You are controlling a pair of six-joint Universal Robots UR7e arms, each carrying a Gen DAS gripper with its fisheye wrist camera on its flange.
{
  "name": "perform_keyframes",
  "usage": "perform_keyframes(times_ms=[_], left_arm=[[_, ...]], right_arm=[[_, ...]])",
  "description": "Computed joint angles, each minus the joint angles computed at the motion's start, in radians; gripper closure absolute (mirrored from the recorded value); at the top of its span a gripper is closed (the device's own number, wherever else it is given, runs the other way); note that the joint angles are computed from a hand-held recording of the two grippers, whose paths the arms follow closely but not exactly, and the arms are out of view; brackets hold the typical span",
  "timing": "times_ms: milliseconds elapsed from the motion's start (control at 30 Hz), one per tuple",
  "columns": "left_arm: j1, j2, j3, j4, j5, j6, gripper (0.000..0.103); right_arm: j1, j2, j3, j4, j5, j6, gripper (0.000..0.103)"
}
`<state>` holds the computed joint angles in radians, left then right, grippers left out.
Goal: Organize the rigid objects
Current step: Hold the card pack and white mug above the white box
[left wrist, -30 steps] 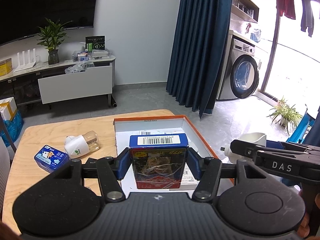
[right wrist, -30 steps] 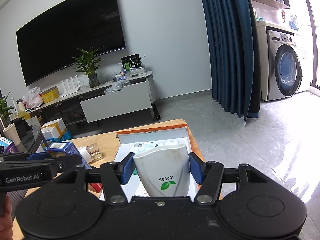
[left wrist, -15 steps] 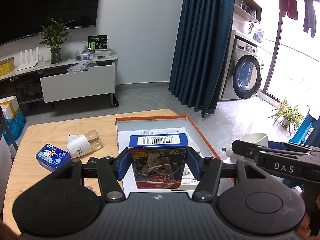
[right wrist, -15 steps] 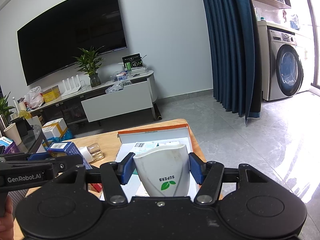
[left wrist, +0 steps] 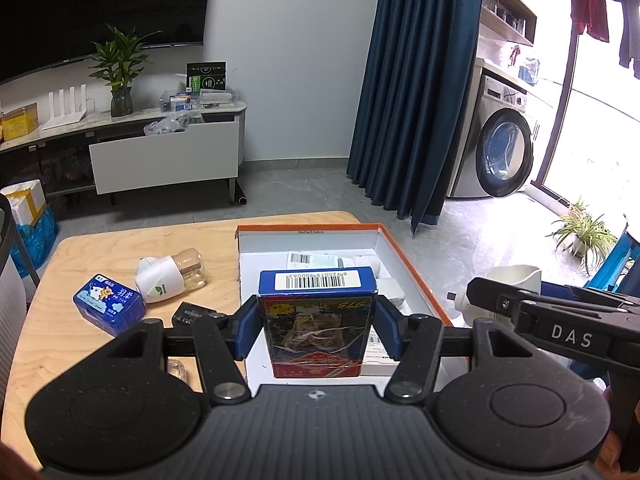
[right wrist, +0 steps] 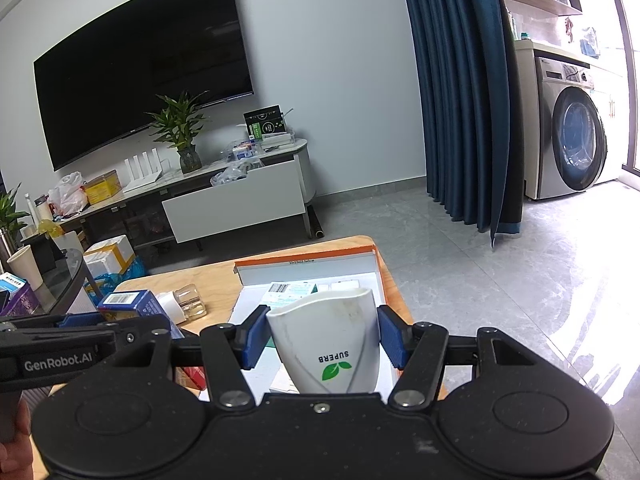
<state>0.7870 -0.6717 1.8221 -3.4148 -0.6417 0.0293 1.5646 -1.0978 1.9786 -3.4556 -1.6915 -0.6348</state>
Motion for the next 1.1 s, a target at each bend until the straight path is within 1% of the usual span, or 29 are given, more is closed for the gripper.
perform_keyframes(times_ms=[467, 1100], left_arm=[[-0.001, 0.007, -0.003, 0.013, -0.001, -0.023, 0.043], [0.004, 0.010, -0.001, 0.022, -0.004, -0.042, 0.043]], right_arm=[[-0.007, 0.001, 0.008, -0.007, 0.000, 0.001, 0.033], [-0.011, 0.001, 0.001, 0.012, -0.004, 0.001, 0.033]])
